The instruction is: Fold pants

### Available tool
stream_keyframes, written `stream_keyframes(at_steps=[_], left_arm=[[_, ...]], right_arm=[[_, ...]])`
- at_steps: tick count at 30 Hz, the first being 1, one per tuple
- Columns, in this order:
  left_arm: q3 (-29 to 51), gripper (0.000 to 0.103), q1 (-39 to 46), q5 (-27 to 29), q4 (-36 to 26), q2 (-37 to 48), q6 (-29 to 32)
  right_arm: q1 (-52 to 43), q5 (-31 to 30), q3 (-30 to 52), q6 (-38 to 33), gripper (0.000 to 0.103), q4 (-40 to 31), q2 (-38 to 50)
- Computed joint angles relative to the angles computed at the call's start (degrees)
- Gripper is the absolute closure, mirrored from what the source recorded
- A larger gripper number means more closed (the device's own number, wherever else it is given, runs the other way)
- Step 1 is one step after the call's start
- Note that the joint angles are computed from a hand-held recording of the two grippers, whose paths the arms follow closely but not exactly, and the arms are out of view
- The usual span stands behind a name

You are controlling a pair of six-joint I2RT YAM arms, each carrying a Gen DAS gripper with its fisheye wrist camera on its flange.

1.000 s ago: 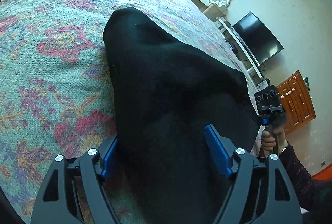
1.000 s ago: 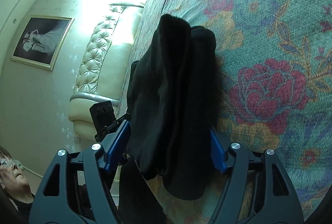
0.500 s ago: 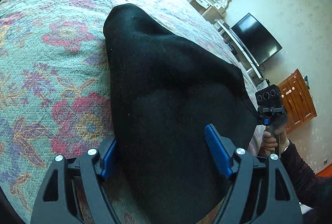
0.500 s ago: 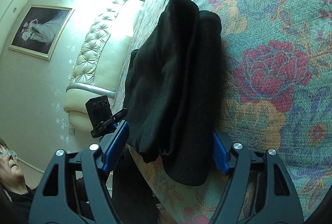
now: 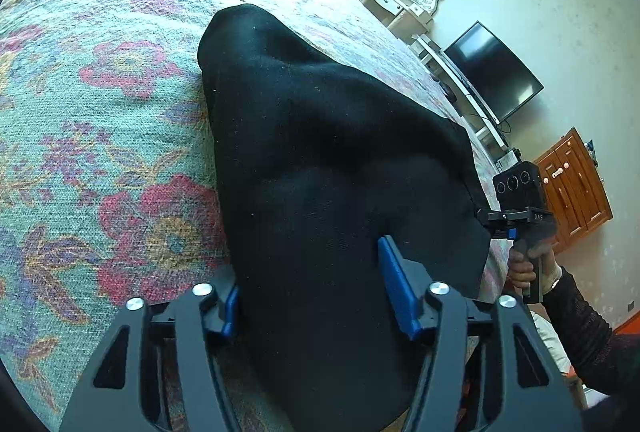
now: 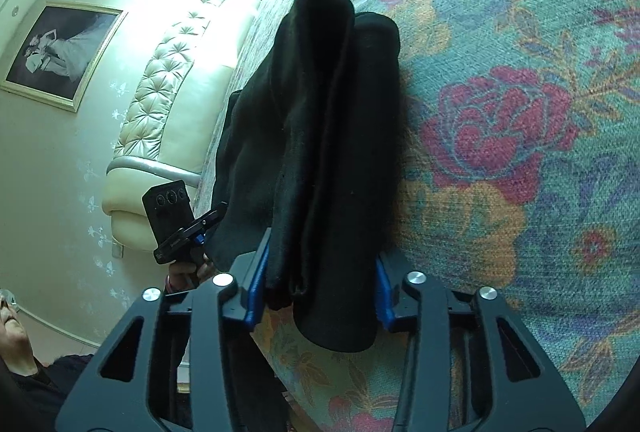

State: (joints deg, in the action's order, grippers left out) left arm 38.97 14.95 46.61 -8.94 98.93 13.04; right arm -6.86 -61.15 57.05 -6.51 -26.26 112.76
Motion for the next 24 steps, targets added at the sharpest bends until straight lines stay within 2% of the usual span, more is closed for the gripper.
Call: stream_keyframes(at_steps=[1,2,5,9,11,12,14,16,18,20,22,24], left_arm=[[0.6,0.059,0.2,0.3,-0.9,0.3,0.4],[1.3,0.061,0.4,0.8,-1.8,0.7,0.8],[2.1,0.059,1.1,2.2,-2.6,1.8,1.5],[-0.7,0.035,2.2,0.9,-0.5,-1.3,0.2],[-3.8,0.029,2.0,-2.4,1.1,-5.7,-2.3],[-6.0,0.027,1.6,-5.4,2.7,-9.0,-4.2],[-11.9,0.025,-0.2,-13.4,6.5,-18.2,-9.1],[-17.2,0.024,-4.0,-23.3,6.9,-28.7,-13.6],[-20.7,0.023,-9.4,-32.7,4.5,-38.1,-18.2],[-23.3,0.021,-16.8,-42.7,0.3,-46.2,-22.3],[-25.3,0.018,-26.2,-53.8,-4.1,-53.1,-27.3],[-26.5,0.018,-34.2,-60.5,-8.4,-57.8,-31.3]], right_arm=[[-0.2,-0.4,-0.4,0.4,0.068,0.8,0.1],[-0.3,-1.0,-0.8,0.7,0.068,1.5,0.2],[-1.5,-3.5,-1.4,2.0,0.064,3.3,1.2],[-3.0,-4.5,-5.4,7.1,0.053,8.9,-1.7],[-3.6,-1.3,-10.1,11.9,0.046,14.5,-6.3],[-3.4,1.9,-13.4,14.9,0.043,18.0,-9.9],[-1.4,11.9,-21.0,19.6,0.028,24.1,-19.4],[3.5,26.6,-29.0,24.0,0.02,28.0,-31.3],[11.1,41.5,-34.6,26.8,0.018,27.0,-41.5],[19.2,52.8,-38.2,29.1,0.018,25.2,-48.7],[26.4,60.0,-40.3,30.3,0.018,23.4,-52.7],[33.1,66.2,-41.1,31.5,0.018,21.6,-55.1]])
